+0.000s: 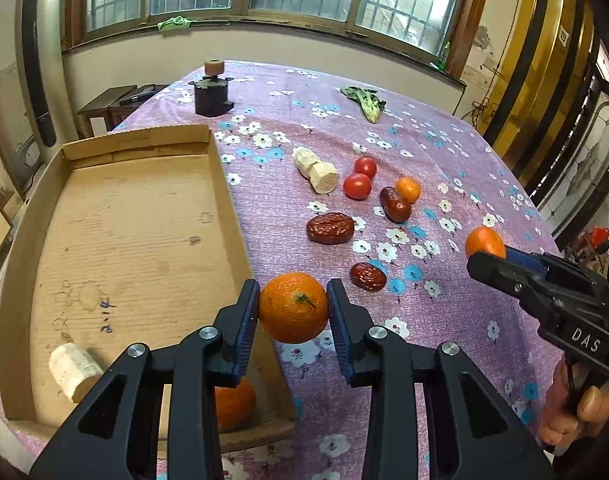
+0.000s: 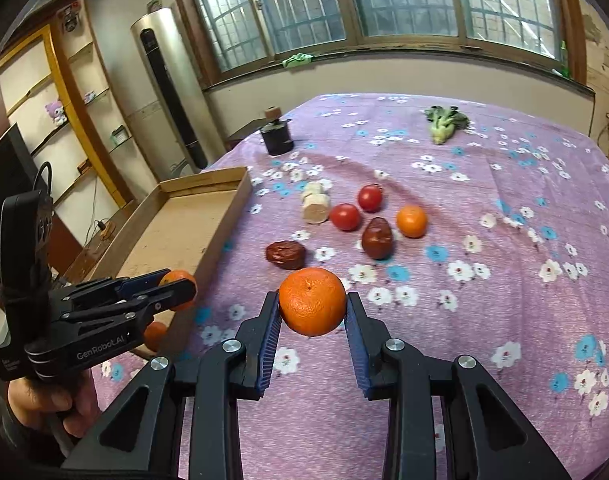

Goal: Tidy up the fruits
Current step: 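Carry both held mandarins over the cardboard tray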

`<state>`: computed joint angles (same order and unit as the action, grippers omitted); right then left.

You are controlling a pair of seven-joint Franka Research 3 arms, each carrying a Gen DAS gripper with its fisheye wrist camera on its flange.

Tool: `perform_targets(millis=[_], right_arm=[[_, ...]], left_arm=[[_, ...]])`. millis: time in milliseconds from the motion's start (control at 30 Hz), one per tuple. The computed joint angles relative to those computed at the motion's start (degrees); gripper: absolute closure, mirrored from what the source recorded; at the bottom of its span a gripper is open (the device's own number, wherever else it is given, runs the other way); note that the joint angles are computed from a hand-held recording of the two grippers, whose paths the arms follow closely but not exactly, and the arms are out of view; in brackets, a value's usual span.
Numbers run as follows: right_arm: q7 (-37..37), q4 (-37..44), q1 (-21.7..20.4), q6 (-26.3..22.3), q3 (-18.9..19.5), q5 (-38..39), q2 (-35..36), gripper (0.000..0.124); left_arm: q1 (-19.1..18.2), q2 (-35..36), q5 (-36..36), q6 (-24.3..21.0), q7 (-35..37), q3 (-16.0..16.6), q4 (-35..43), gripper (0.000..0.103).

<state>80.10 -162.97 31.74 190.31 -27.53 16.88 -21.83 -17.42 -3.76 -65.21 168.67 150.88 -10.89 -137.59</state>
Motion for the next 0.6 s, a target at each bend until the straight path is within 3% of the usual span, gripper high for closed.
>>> perform_targets(millis=[267,600], right_arm=[[0.54,0.09,-1.19,-0.51,3.53,0.54,0.32,0.091],[0.21,1.12,2.2,-0.98,2.14,0.76,1.36,0.091]], left_arm=[[0.17,-1.22,-2.25,-0.3,2.06,0.85,-0.78,0.071],[0.55,-2.11,-3.65,-0.08,3.1,1.87,-1.48,0.071]])
